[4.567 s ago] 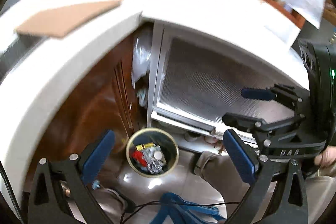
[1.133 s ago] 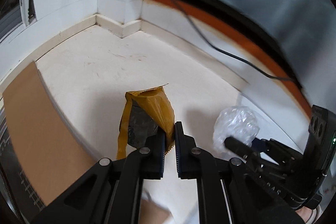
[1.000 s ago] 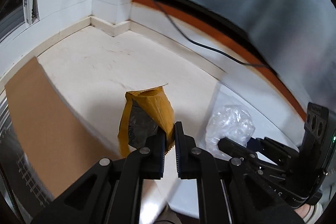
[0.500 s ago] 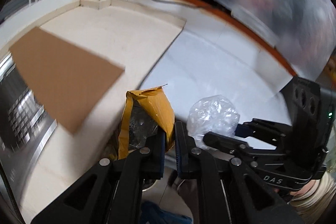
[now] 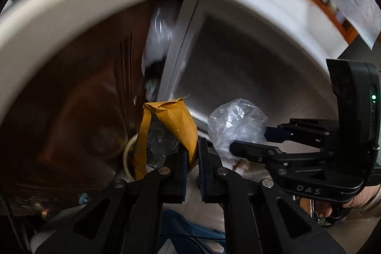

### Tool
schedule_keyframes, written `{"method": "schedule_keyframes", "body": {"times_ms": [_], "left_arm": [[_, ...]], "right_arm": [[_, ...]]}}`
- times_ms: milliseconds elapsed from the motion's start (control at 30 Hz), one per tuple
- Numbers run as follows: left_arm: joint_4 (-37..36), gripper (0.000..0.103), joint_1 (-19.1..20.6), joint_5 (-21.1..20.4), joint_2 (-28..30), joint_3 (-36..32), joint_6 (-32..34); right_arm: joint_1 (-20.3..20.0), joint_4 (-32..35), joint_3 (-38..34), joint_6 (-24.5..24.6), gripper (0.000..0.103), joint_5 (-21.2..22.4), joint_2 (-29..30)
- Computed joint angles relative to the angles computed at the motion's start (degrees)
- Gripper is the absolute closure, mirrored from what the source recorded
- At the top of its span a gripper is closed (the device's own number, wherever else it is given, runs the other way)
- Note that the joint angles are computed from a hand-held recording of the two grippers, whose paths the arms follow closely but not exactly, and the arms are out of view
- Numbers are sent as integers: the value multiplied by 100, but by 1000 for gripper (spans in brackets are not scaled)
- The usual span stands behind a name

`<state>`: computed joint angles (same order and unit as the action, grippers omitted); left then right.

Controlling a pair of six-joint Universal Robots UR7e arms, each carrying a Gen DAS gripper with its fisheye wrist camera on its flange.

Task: Collect trash
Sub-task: 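Carry the yellow snack bag and clear plastic bag down over the floor bin, then open both tools to drop the yellow bag and plastic bag into the bin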

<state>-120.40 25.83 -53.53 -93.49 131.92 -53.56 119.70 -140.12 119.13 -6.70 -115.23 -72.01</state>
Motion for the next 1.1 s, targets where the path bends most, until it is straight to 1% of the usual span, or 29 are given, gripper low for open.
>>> {"method": "schedule_keyframes", "body": {"times_ms": [67, 200, 300, 367, 533, 600, 700, 900, 1100], "left_arm": [[-248, 97, 100, -110, 81, 141, 86], [-745, 97, 488, -314, 310, 462, 404], [-912, 97, 775, -417, 518, 556, 522], [-1011, 97, 988, -513, 717, 568, 596], [-1188, 97, 1344, -443, 1138, 477, 975], [-1171, 97, 1538, -520, 1186, 430, 1008], [-1382, 97, 1880, -644, 1313, 383, 1072], [-1775, 96, 2289, -904, 1425, 393, 1209], [-2071, 96, 2437, -1069, 1661, 336, 1363]], "right_arm": [[-115, -98, 92, -6, 70, -89, 155], [-379, -275, 175, 159, 70, -156, 461], [-527, -476, 239, 124, 70, -329, 742], [-649, -546, 239, 58, 70, -443, 950], [-861, -615, 235, 24, 70, -646, 1342], [-936, -676, 218, -41, 70, -724, 1479], [-1039, -751, 194, -69, 69, -835, 1640], [-1304, -956, 164, 25, 69, -844, 1890], [-1427, -1055, 93, 74, 68, -806, 2065]]}}
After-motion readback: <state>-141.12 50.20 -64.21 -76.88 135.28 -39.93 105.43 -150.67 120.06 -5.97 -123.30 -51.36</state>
